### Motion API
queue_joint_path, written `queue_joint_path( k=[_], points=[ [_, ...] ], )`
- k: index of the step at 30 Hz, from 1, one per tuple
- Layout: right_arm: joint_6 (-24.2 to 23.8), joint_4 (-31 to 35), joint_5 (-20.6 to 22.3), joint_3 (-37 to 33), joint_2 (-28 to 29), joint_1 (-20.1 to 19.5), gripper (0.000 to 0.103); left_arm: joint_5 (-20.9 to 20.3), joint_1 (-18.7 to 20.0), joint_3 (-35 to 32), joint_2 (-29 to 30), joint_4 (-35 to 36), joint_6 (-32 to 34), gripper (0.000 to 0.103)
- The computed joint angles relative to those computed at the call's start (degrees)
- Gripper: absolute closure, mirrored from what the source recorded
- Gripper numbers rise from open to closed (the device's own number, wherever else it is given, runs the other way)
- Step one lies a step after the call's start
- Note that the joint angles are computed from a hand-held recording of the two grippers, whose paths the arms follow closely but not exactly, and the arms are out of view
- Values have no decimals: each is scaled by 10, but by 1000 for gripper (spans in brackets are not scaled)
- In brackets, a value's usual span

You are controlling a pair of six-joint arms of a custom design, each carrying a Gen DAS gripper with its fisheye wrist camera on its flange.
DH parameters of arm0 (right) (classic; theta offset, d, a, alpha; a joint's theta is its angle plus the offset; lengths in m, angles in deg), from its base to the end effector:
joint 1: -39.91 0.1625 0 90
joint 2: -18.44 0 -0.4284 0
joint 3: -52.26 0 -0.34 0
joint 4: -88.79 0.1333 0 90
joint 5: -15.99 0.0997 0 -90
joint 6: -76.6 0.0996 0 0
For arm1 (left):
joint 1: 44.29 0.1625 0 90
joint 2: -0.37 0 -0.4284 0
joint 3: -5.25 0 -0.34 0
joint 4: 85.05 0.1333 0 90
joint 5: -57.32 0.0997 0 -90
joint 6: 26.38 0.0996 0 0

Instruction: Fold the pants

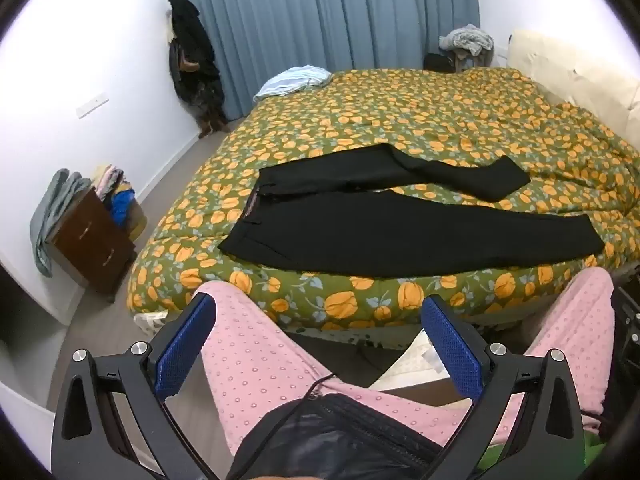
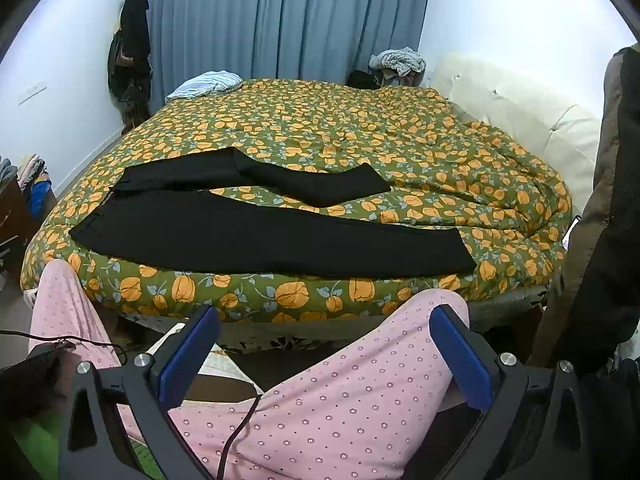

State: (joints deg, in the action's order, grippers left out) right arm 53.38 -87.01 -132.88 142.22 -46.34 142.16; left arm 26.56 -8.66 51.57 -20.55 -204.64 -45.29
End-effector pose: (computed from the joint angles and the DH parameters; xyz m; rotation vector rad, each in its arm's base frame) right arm 0.1709 -0.5605 0.4670 -0.0177 -1.9450 0.9752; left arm -0.5312 -0.6500 0.1261 0.6324 2.1297 -0.8188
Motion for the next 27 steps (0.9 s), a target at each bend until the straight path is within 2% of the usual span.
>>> queue_joint_path(
  k=[9,19,27],
  points=[
    [3,7,-6,-4,2,2,0,0,1,5,-4,5,4,1],
    [10,-1,-17,-2,2,0,0,-15,-1,-18,10,11,41,1],
    [6,-7,-14,-3,3,-2,0,-13,-2,-17,14,11,34,1]
  ],
)
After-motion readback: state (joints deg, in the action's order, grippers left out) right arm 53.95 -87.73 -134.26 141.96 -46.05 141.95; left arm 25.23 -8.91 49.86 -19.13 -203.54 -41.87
